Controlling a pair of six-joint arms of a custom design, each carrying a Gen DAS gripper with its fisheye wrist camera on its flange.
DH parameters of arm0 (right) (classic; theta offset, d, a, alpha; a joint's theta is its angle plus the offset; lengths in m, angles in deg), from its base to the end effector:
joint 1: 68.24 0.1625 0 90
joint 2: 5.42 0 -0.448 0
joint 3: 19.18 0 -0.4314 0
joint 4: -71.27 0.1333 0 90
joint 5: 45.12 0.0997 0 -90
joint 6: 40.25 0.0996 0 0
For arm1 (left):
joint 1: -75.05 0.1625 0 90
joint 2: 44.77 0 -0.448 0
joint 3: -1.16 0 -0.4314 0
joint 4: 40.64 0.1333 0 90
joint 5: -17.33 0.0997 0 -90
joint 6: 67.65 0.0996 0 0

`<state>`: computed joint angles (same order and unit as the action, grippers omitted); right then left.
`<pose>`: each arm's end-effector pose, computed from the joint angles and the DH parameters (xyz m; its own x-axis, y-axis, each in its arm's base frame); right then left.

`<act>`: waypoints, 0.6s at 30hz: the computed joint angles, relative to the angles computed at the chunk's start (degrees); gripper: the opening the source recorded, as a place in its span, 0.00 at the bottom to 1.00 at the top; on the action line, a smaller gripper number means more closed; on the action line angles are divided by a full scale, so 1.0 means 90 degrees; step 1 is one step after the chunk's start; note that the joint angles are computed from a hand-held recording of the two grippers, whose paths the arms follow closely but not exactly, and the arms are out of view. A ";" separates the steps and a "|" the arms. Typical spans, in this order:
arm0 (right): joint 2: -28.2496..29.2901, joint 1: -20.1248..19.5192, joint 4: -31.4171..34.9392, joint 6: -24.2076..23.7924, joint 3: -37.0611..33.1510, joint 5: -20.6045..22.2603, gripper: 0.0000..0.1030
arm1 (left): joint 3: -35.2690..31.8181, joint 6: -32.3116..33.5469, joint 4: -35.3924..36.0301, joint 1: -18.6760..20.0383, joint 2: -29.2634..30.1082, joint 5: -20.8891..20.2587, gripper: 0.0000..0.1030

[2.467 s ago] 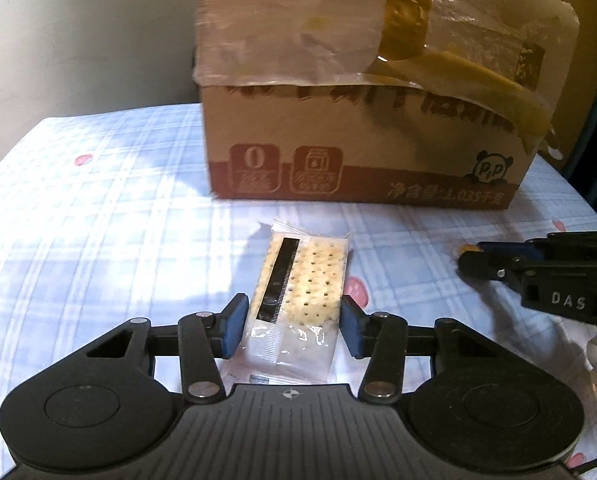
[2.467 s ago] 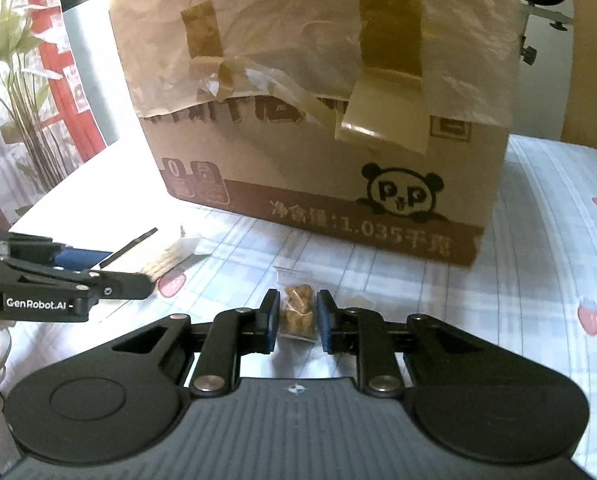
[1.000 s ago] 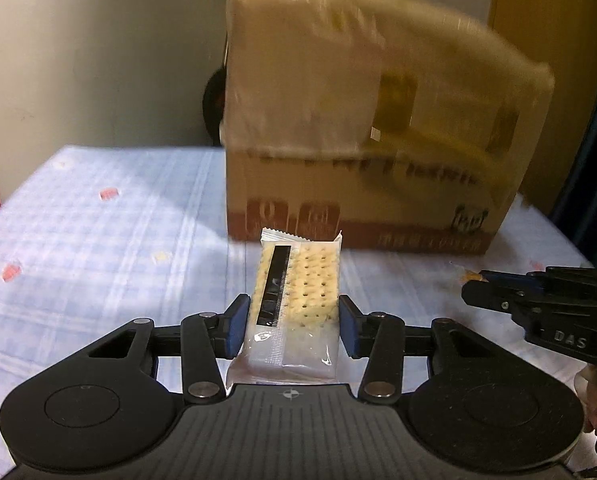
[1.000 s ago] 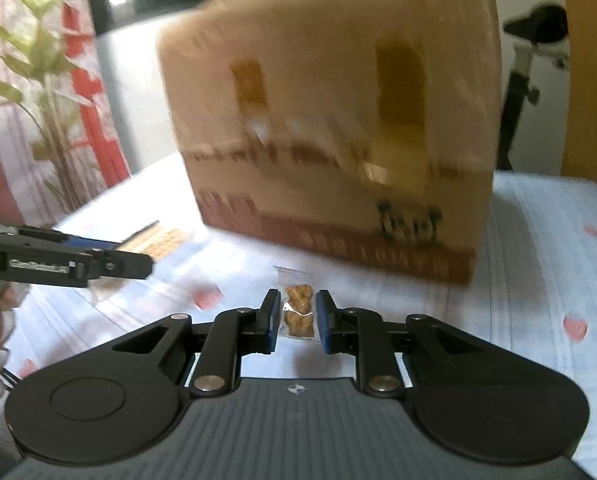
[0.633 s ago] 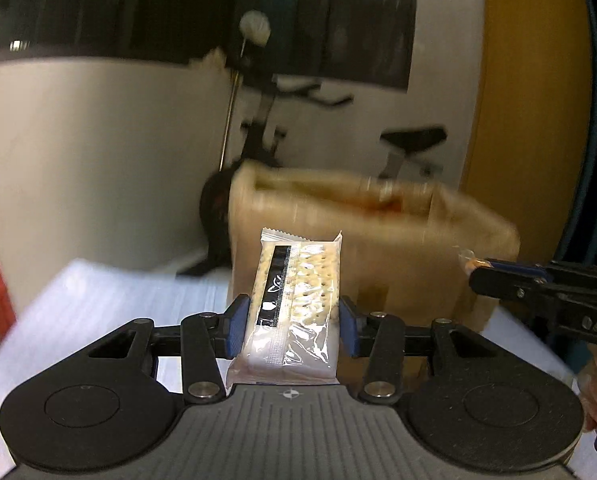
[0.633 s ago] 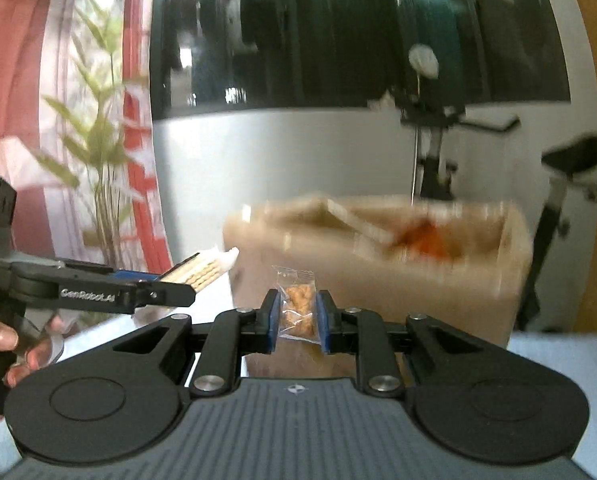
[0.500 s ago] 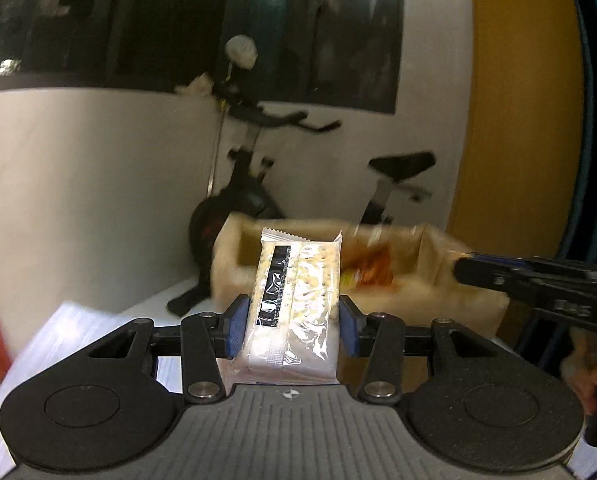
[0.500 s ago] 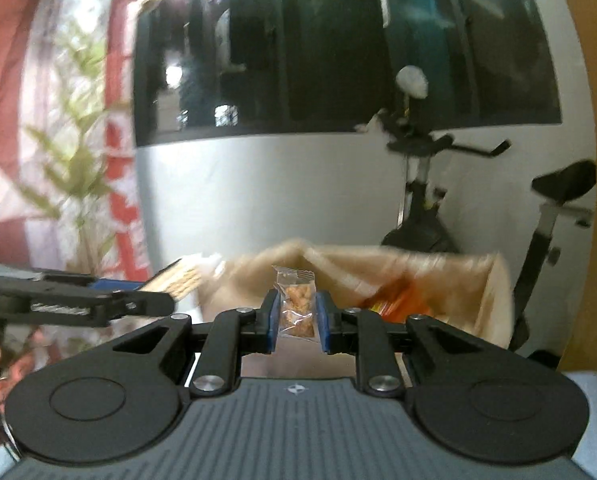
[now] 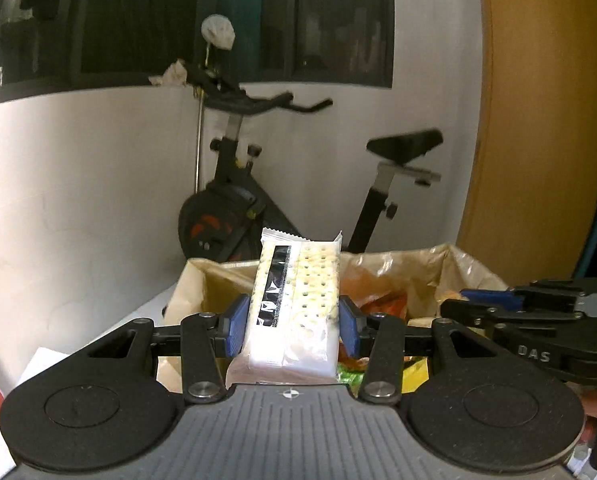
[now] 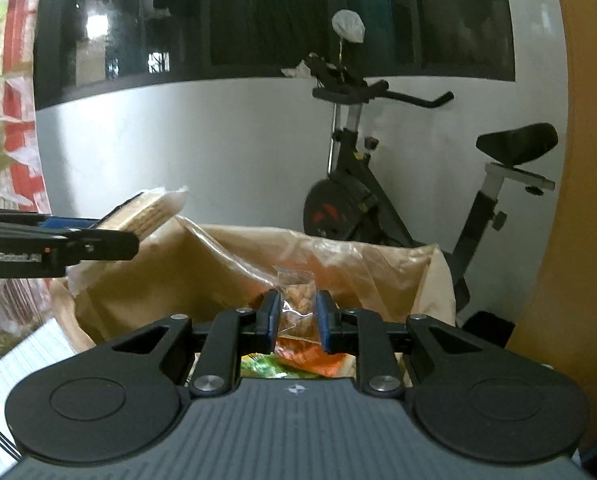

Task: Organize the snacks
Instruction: 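Carry both packets over the open box and open both tools to drop them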

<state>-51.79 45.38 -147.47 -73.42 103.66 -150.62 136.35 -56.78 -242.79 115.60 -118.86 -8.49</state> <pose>0.3169 -0.4584 0.0875 -0.6758 -0.4678 0.5696 -0.7346 0.3640 -0.5726 -0.1800 -0.4475 0.2659 -0.7104 -0.0449 -0.7024 0.6228 0.4248 -0.6570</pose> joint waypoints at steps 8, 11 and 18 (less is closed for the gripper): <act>-0.0217 -0.0056 -0.0018 0.0348 0.0192 -0.0121 0.62 | 0.0143 -0.0128 0.0291 -0.0050 -0.0207 0.0161 0.72; -0.0376 -0.0045 -0.0029 0.0520 0.0349 -0.0044 0.82 | 0.0237 -0.0218 0.0430 -0.0238 -0.0340 0.0421 0.83; -0.0609 0.0244 -0.0210 0.0678 0.0655 -0.0351 0.98 | 0.0499 -0.1344 0.1502 -0.0775 -0.0880 0.0943 0.90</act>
